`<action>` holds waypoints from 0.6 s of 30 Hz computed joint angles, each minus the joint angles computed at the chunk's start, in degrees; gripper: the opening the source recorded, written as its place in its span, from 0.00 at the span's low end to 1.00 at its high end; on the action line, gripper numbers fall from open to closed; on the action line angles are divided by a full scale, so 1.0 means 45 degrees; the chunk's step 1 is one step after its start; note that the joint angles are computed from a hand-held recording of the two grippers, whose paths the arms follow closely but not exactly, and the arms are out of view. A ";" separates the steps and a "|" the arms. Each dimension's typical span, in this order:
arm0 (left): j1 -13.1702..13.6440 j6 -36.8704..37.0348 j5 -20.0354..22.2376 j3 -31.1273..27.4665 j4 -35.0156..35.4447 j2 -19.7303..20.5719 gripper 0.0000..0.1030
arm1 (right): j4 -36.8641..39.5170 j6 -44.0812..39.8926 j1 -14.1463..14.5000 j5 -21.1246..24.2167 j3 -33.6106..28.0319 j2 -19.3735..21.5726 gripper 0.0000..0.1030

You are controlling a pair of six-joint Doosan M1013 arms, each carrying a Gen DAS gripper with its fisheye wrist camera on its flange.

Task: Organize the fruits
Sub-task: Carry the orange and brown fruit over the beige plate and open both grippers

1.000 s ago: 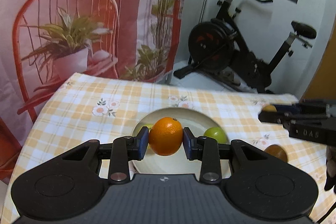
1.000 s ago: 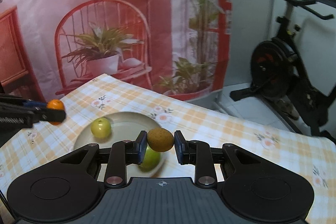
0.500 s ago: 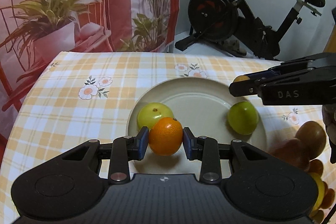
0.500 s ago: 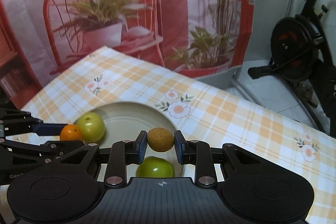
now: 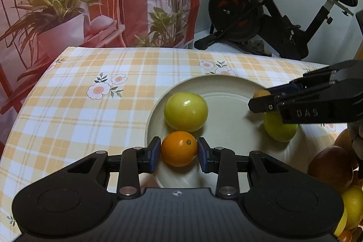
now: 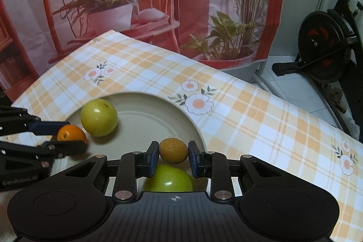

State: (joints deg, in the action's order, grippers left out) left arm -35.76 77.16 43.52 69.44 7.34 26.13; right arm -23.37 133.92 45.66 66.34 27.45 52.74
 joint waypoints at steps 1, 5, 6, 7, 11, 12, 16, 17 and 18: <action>-0.0003 -0.0050 -0.0010 -0.0039 0.0048 0.0034 0.36 | -0.0025 0.0056 0.0002 -0.0042 0.0029 -0.0006 0.25; -0.0009 -0.0375 -0.0156 -0.0096 0.0281 0.0113 0.36 | -0.0100 -0.0064 0.0023 0.0269 -0.0327 0.0186 0.26; -0.0002 -0.0497 -0.0196 -0.0116 0.0331 0.0135 0.36 | -0.0111 -0.0110 0.0029 0.0349 -0.0416 0.0231 0.29; 0.0001 -0.0620 -0.0226 -0.0127 0.0376 0.0146 0.36 | -0.0105 -0.0120 0.0031 0.0391 -0.0465 0.0255 0.30; 0.0048 -0.0850 -0.0411 -0.0118 0.0207 0.0127 0.41 | -0.0170 -0.0002 0.0053 0.0393 -0.0420 0.0219 0.31; 0.0075 -0.0813 -0.0476 -0.0097 0.0004 0.0099 0.46 | -0.0185 0.0050 0.0062 0.0311 -0.0300 0.0148 0.31; -0.0010 -0.1088 -0.0715 0.0068 0.0274 -0.0065 0.56 | -0.0356 0.0466 0.0111 -0.0248 0.0482 -0.0317 0.31; -0.0038 -0.1204 -0.0764 0.0118 0.0403 -0.0117 0.56 | -0.0461 0.0646 0.0137 -0.0386 0.0705 -0.0455 0.31; -0.0046 -0.1254 -0.0795 0.0156 0.0408 -0.0164 0.56 | -0.0539 0.0788 0.0160 -0.0498 0.0882 -0.0571 0.31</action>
State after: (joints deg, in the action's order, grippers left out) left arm -35.97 71.52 39.94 70.14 9.18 25.39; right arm -25.79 137.47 46.38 64.10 31.42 50.17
